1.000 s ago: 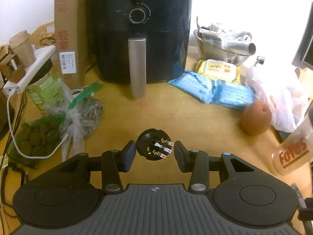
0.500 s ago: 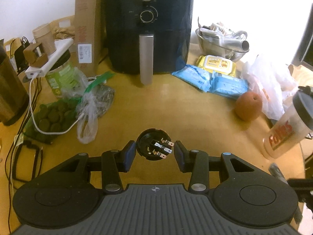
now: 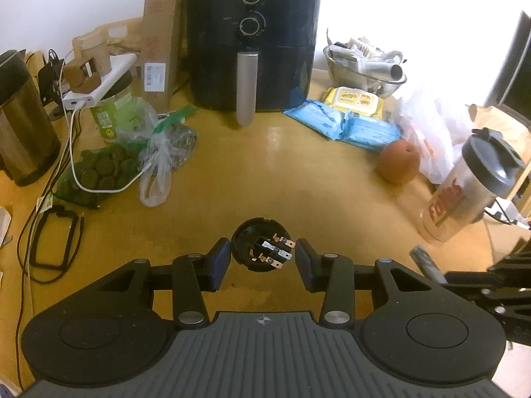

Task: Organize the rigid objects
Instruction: 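Carry the black plug and marble strip over the cardboard box, then lower the marble strip and black plug into the box, opening both grippers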

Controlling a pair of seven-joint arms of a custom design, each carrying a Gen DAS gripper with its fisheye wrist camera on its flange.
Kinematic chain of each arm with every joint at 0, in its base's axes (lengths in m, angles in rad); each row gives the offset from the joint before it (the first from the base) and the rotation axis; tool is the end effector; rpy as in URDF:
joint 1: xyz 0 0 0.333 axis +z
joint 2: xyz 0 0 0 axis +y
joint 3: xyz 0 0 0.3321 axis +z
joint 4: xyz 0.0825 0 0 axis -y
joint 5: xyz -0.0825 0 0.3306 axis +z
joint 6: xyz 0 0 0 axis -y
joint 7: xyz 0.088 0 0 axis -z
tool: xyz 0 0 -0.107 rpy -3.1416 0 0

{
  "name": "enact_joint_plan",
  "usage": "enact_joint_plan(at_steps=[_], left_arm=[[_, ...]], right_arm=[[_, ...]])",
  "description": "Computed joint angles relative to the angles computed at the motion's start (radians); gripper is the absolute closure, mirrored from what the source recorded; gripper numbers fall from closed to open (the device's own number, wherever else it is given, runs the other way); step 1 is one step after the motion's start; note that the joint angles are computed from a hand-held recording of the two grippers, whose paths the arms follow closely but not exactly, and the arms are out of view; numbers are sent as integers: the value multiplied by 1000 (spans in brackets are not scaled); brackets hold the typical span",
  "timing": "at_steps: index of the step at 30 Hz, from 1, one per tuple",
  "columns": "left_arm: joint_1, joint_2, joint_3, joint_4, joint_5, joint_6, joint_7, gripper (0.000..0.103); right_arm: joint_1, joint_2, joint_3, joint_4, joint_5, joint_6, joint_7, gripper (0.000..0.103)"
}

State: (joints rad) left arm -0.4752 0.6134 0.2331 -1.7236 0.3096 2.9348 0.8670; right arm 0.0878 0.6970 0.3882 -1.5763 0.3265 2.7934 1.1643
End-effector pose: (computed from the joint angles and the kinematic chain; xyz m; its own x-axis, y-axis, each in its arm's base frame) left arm 0.6511 -0.2129 0.3522 0.0752 -0.9956 0.0559 -0.7931 -0.0937 -0.6019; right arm 0.6638 0.2515 0.3555 0.4936 -0.8243 -0.2772 -0.7814 -0.2805 -0.5574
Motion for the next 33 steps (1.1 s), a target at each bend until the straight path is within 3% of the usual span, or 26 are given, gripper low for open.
enact_joint_plan(at_steps=[8,15,33], left_arm=[[-46,-69,31,-104,27,36,-54,61],[-62,-119,27,-185,48,59,-81,61],[-13,-212,-101,-366,-26,100,-26,60]], right_arm=[[-14,-24,20,-47,20,29,-15,86],[-26,-43,35,-84,32,48,-21,86],[-46,-79,60,-152,55,71,-34,86]])
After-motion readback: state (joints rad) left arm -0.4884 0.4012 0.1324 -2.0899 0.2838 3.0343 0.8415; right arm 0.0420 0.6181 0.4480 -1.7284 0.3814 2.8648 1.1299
